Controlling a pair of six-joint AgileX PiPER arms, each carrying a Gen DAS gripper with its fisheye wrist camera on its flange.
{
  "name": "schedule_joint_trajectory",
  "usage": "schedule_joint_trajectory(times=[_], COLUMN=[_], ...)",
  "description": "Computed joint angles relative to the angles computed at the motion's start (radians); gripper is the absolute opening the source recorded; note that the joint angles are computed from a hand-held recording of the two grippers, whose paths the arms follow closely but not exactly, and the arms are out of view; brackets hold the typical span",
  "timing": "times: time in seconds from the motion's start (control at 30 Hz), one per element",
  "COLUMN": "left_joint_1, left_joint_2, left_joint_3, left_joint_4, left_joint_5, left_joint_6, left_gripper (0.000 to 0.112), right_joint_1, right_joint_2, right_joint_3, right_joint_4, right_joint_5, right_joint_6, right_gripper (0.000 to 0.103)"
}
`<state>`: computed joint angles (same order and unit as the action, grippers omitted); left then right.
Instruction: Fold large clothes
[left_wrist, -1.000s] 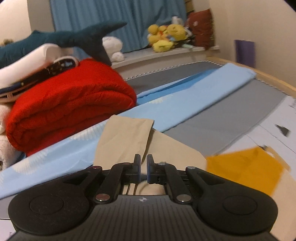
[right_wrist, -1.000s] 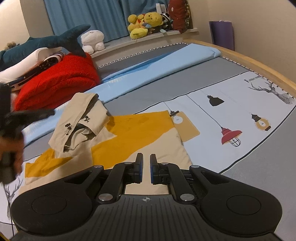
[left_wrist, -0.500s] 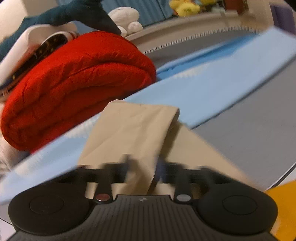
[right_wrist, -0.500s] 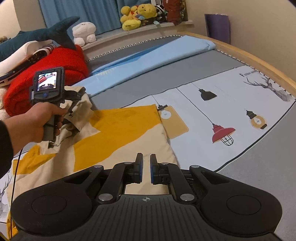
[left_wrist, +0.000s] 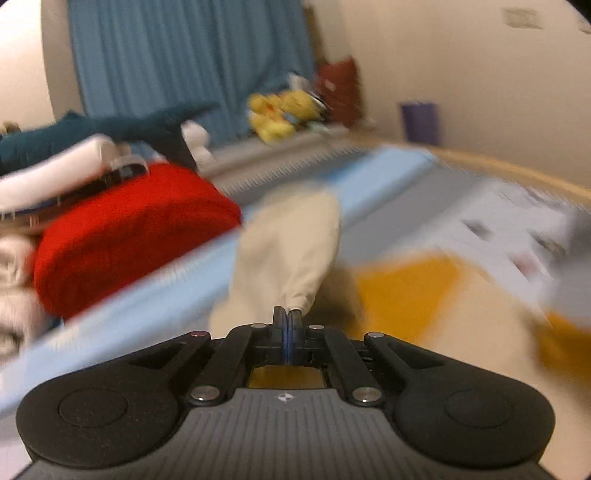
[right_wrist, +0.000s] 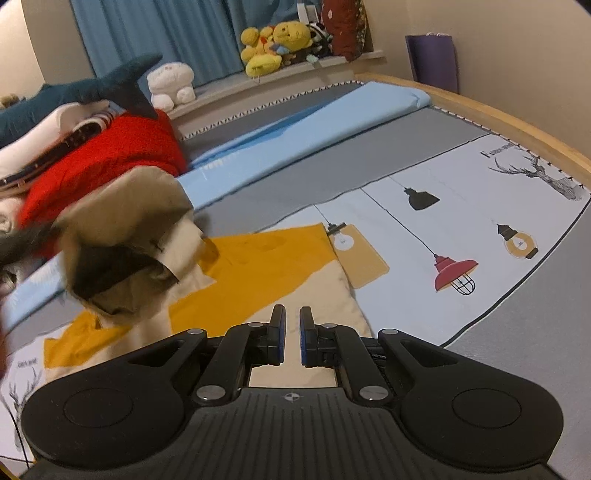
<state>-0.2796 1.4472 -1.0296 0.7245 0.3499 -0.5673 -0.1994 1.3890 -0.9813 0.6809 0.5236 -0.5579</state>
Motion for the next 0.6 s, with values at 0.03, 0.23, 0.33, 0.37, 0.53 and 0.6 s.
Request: schedule_joint_trajectory(times=[0.03, 0.23, 0.33, 0.37, 0.53, 0.6], left_joint_1=[-0.024, -0.127, -0.047, -0.005, 0.106, 0.116], left_joint_2=[-0.093, -0.376, -0.336, -0.316, -0.194, -0.159], left_joint_3=[0.100, 0.359, 0.297, 0.275, 0.222, 0.250], left_joint_4=[-0.058, -0.082, -0.126, -0.176, -0.351, -0.361], left_joint_5=[0.052, 0.341, 0.306, 0.268, 0.104, 0.036], left_joint_6=[0.039, -0.213, -0.349, -0.352, -0.320, -0.343], left_gripper=[0.000, 0.001, 0.005, 0.010, 0.022, 0.023], right_joint_1=[-0.004, -0.056, -0.078, -0.077, -0.036, -0.009], right_joint_2=[-0.009, -0.051, -0.028, -0.016, 0.038, 0.057], right_joint_3=[0.006, 0.050, 0.047, 0.045, 0.041, 0.036], right_joint_4=[0.021, 0.240, 0.328, 0.349, 0.411, 0.427], right_joint_5=[-0.001, 0.018, 0.088, 0.108, 0.161, 0.159], right_joint_6=[-0.016, -0.213, -0.261, -0.265, -0.232, -0.217], right_gripper=[0.007, 0.011, 0.023, 0.024, 0.028, 0.029])
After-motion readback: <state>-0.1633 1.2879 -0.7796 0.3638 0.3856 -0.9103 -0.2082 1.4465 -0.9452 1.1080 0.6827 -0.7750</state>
